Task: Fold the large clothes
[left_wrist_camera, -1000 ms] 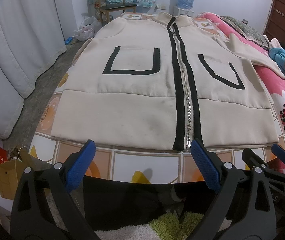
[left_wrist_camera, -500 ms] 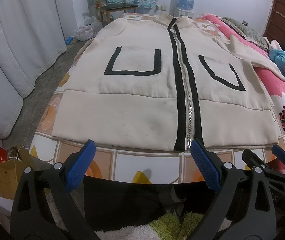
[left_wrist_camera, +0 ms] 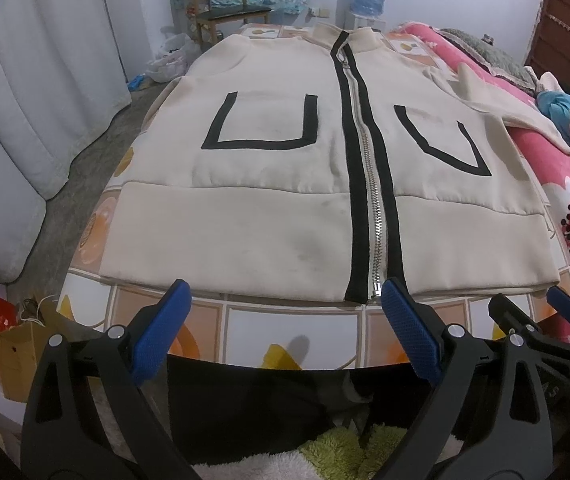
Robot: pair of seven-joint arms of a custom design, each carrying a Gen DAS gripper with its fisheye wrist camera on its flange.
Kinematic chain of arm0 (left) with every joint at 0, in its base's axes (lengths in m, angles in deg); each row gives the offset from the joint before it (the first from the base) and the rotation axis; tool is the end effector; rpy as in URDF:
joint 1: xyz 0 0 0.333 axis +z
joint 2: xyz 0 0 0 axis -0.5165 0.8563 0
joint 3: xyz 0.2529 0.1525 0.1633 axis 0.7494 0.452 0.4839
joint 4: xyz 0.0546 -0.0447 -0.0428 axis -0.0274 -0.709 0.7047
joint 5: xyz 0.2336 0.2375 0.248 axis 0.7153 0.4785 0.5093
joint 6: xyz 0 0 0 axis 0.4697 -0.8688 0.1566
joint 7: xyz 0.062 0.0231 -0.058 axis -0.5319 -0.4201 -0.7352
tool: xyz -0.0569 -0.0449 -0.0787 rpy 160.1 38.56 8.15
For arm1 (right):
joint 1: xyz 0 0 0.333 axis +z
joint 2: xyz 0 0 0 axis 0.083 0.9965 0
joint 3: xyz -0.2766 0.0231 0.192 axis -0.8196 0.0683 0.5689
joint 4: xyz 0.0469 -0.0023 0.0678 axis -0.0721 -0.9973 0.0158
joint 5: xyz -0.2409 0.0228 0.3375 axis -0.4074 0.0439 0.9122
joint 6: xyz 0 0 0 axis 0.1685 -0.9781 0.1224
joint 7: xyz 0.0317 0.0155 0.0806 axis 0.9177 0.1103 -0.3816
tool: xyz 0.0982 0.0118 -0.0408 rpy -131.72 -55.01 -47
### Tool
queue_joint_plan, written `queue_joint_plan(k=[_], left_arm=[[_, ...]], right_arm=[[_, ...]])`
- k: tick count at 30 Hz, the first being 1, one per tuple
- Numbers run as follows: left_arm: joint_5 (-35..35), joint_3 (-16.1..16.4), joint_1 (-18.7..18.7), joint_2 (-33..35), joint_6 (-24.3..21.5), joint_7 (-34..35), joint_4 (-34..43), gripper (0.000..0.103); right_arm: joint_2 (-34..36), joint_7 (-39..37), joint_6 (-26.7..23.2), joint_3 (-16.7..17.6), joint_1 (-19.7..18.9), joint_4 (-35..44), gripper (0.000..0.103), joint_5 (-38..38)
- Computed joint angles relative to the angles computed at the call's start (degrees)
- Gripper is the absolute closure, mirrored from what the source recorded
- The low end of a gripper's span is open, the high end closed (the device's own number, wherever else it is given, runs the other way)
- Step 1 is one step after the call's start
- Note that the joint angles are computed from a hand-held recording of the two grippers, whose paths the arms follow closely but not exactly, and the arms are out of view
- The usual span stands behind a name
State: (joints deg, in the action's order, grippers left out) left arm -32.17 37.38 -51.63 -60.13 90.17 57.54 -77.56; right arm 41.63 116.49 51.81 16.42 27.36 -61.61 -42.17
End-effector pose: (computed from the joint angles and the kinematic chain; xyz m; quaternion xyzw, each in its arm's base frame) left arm 0.4852 -0.3399 0.8071 -0.5868 0.7557 -0.2340 0.1727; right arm 0.3950 0.3104 0.7690 -0.5298 0.7929 -0.2526 0.1640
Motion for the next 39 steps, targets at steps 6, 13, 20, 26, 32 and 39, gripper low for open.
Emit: queue_joint_plan(k=[6,13,20,26,32,39], left_arm=[[0.9,-0.1,-0.3,1.3,-1.0,0.4,1.3,0.011],[3.6,0.2,-0.6,2.3,-0.6,0.0,2.2,0.011],[5.9,0.4,-0.8,3.1,1.2,1.2,2.3,0.011],[1.7,0.7,0.2,1.2,8.3,5.1,-1.8,0.011],[-9.7,1.5,2.4,-0.5,14.0,9.5,-5.3,0.011],[-9.6,2.2,4.0,-1.3,16.3,8.0,-7.0,0.011]], right_arm=[[0.3,0.2,-0.5,0.0,-0.1,0.3,0.006,-1.1],[0.2,-0.4,-0.6,-0.5,-0.5,0.1,0.006,-1.9],[0.0,-2.0,-0.4,-0.8,-1.1,-0.3,0.006,-3.2],[-1.0,-2.7,0.8,-1.2,-1.9,-1.9,0.006,-3.2],[-5.6,-3.5,7.2,-2.9,-3.5,-7.5,0.006,0.3],[-11.8,-3.5,10.2,-3.3,-8.8,-13.2,0.006,3.7]])
